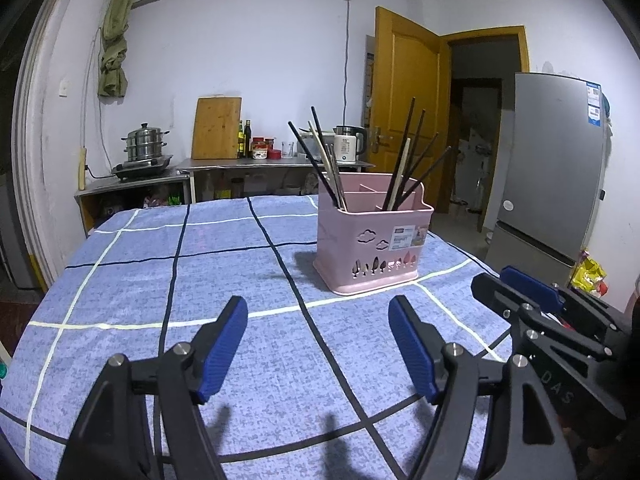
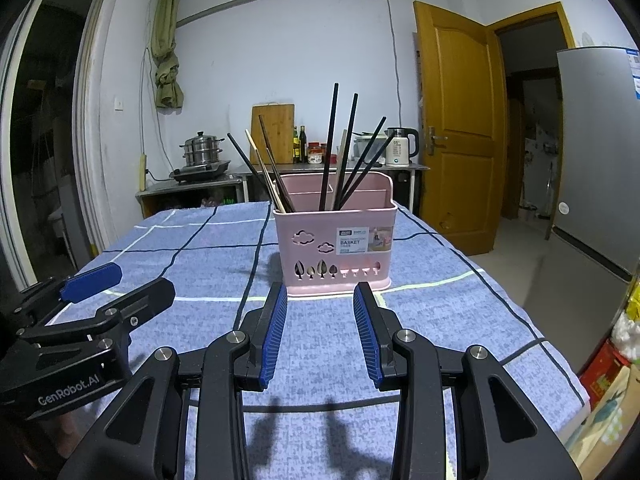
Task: Organize utensils
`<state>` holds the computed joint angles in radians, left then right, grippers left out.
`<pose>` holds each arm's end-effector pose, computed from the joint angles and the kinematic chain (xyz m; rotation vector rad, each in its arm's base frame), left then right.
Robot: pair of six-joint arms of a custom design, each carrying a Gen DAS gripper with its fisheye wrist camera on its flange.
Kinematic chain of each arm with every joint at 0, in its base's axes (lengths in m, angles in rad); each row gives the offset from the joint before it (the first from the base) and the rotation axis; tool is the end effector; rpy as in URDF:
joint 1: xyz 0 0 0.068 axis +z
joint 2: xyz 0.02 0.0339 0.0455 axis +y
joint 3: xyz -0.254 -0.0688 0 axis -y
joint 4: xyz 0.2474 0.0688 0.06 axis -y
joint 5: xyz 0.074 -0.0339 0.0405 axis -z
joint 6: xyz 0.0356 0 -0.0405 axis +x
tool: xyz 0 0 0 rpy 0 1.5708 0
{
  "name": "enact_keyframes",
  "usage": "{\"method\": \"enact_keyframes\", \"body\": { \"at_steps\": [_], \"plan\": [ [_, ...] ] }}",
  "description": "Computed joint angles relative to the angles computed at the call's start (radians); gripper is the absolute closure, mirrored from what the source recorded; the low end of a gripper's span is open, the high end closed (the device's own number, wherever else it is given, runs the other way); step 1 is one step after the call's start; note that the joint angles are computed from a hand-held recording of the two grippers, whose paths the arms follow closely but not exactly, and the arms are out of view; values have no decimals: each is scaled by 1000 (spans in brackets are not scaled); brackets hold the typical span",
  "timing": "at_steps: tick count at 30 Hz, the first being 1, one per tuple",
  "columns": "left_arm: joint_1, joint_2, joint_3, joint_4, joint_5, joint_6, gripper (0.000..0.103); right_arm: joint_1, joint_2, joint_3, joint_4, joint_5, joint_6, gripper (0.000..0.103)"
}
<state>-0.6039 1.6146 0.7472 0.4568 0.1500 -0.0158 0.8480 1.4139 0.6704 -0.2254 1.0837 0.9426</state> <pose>0.2744 -0.1958 0.1738 0.6793 1.9005 -0.5470 0.1919 0.1700 0.1664 0.4543 1.9231 -0.2606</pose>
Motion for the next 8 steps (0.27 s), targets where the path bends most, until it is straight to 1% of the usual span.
{"method": "enact_keyframes", "body": {
  "at_steps": [8],
  "plan": [
    [-4,-4,-1,-3,-15,-6,28,-4,0,1,0,0,-3,67]
  ]
}}
